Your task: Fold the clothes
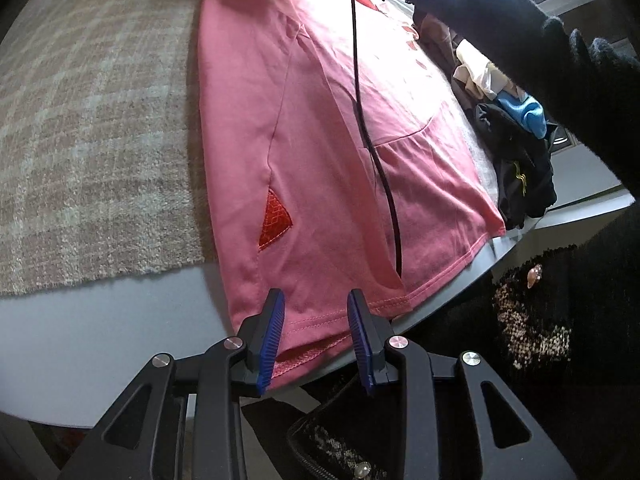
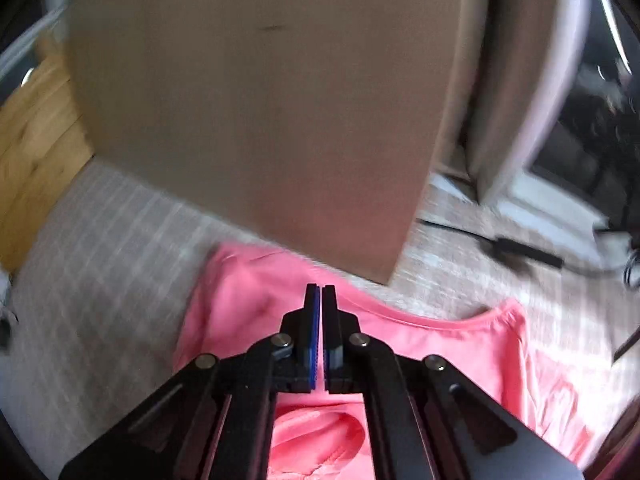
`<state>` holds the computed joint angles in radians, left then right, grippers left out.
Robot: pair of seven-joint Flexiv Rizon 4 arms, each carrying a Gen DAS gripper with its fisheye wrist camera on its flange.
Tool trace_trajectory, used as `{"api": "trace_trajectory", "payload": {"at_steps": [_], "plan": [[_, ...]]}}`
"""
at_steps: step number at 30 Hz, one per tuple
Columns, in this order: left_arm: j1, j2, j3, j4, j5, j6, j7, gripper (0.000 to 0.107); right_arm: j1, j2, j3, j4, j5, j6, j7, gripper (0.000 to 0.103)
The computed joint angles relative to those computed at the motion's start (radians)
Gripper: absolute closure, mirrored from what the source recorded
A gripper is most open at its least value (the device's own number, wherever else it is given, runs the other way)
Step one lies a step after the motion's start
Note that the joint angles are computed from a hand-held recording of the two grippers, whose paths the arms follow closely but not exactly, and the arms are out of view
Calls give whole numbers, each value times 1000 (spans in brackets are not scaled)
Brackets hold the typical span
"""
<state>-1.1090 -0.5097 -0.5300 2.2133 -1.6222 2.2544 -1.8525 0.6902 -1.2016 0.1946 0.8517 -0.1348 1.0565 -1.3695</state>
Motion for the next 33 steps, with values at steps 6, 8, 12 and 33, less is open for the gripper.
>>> {"api": "trace_trajectory", "payload": {"at_steps": [6, 8, 12, 33], "plan": [[6, 1, -2, -4, -10, -6, 9, 76, -4, -18, 58, -54, 29, -66, -124, 56], [8, -2, -9, -12, -27, -1, 25, 76, 12, -38, 47, -91, 27, -100, -144, 56], [8, -2, -8, -6, -16, 3, 8, 76, 15, -61, 62, -146, 63, -167, -204, 99], [6, 9, 11, 16, 21, -23, -23, 76, -81, 122, 35, 216, 95, -23, -118, 61]]}}
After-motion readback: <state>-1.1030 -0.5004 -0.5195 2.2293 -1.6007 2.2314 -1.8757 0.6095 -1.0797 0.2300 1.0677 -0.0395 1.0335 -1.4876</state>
